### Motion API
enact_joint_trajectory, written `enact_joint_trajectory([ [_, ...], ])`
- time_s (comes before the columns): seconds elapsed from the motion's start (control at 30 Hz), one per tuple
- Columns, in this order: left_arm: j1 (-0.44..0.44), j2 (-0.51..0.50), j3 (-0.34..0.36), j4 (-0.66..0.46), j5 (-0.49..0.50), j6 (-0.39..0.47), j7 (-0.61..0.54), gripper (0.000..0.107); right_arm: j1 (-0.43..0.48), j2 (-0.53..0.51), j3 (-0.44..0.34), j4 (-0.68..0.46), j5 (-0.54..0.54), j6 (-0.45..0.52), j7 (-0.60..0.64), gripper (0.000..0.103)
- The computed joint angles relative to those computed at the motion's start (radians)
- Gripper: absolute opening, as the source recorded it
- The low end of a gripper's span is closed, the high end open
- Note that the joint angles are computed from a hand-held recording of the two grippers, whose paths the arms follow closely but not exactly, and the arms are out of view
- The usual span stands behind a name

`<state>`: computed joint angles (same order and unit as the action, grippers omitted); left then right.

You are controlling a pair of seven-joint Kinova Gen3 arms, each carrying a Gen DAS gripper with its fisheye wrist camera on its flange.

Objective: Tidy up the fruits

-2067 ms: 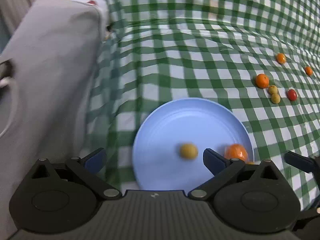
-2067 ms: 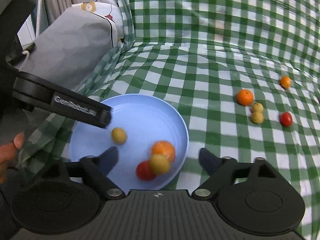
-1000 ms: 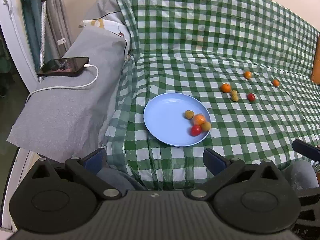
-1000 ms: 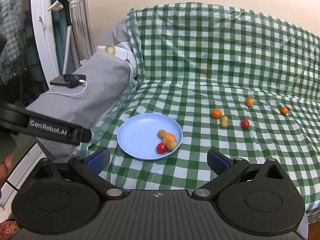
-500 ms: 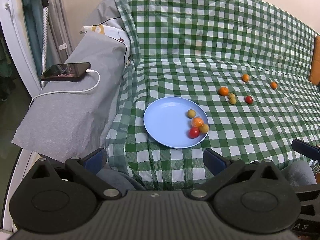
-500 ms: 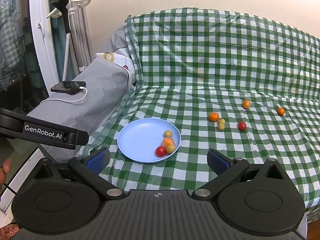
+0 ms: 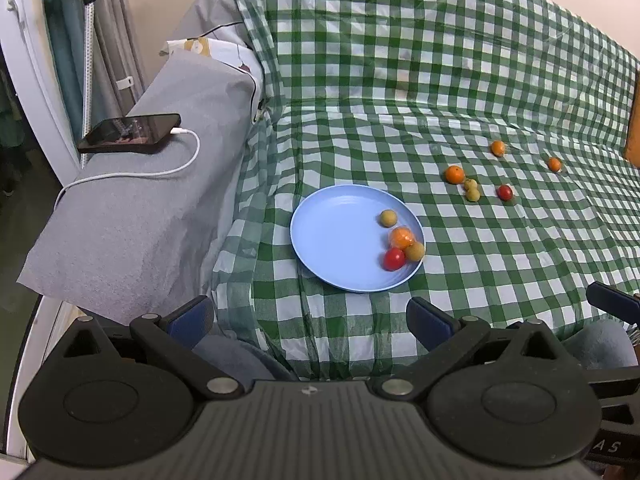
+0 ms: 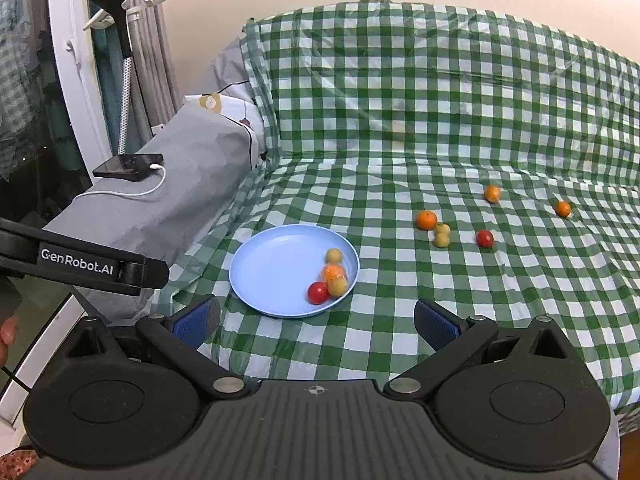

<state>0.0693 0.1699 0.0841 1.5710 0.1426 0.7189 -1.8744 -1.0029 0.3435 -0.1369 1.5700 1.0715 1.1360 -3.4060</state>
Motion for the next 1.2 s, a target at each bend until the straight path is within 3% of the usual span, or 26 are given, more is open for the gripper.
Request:
enact_joint_trajectory([
  [0.37, 0.035, 0.088, -0.010, -0.106, -0.071, 0.067, 0.095, 0.102, 0.065, -0.012, 0.018, 0.054, -0.043, -0.053, -0.041, 0.102],
  [0.63, 0.106, 0.206, -0.022, -0.258, -0.171, 0.147, 0.196, 0.102, 0.210, 0.025, 0.078, 0.117, -0.043, -0.165, -0.094, 0.102],
  [0.87, 0.133, 0.337, -0.020, -0.457, -0.167, 0.267, 0.261, 0.102, 0.348, 0.151, 0.182, 0.100, -0.007, -0.375, -0.123, 0.102],
  [1.1, 0.189, 0.475, -0.037, -0.654, -0.214, 0.360, 0.300, 0.102, 0.463, 0.331, 0.263, -0.039, -0.078, -0.534, -0.003, 0.102],
  [1.2, 0.210, 0.519, -0.043, -0.715, -0.223, 0.387, 0.309, 0.102, 0.491, 0.391, 0.278, -0.107, -0.134, -0.539, 0.079, 0.097],
])
